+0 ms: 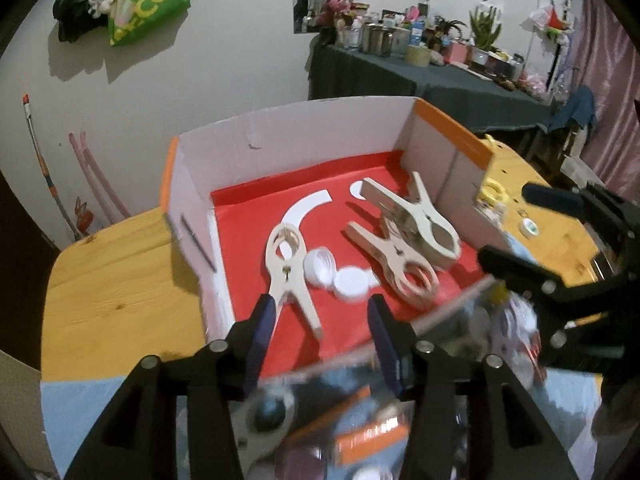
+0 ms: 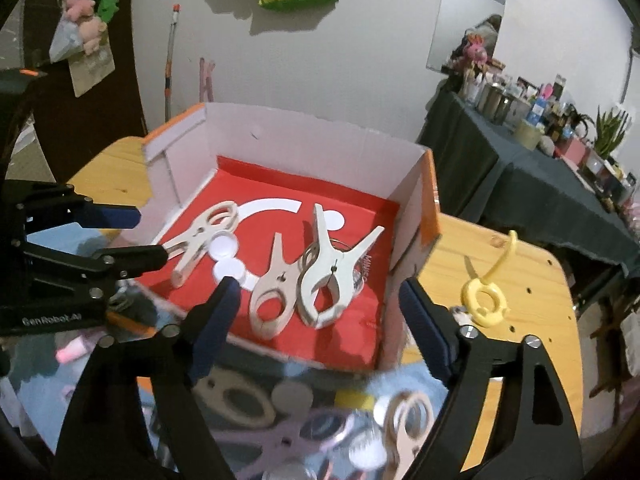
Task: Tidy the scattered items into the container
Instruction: 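Withdraw both grippers from the box back over the towel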
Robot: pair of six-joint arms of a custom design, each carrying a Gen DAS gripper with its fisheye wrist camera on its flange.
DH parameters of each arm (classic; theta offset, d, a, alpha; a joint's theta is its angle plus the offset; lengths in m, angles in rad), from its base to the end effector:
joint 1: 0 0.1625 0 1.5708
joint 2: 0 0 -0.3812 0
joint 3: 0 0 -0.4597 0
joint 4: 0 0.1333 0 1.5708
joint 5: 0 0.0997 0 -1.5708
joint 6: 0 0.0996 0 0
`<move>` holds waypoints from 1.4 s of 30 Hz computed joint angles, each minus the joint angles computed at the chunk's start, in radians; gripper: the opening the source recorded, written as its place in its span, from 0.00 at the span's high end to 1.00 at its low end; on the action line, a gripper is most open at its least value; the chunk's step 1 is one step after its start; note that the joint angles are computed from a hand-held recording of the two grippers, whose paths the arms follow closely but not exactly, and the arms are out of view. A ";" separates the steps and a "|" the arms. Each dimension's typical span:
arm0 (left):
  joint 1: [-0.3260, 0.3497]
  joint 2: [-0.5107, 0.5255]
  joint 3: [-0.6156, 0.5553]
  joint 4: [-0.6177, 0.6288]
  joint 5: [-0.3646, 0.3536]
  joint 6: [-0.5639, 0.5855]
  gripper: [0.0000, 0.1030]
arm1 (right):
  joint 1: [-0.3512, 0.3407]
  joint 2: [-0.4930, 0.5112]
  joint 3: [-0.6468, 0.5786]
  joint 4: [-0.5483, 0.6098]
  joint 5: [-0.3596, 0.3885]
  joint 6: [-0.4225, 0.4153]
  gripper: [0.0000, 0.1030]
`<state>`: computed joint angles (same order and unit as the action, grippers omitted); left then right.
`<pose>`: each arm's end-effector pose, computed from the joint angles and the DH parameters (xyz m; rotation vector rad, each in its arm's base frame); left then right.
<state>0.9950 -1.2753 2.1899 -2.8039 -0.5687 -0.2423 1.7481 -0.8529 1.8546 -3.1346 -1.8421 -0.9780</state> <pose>-0.0917 -0.5401 0.1432 0.1752 2.2131 -0.8076 0.2168 -0.6052 0.0343 1.3459 -2.2542 0.5579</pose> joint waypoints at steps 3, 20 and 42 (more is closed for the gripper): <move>-0.040 -0.075 0.074 0.027 0.010 -0.034 0.46 | -0.008 -0.061 0.063 -0.022 0.024 -0.010 0.18; -0.208 -0.485 0.456 0.246 0.014 -0.286 0.31 | -0.094 -0.313 0.397 -0.106 0.112 -0.129 0.10; -0.029 -0.327 0.489 -0.092 -0.046 -0.004 0.32 | -0.194 -0.372 0.460 -0.118 0.105 -0.063 0.10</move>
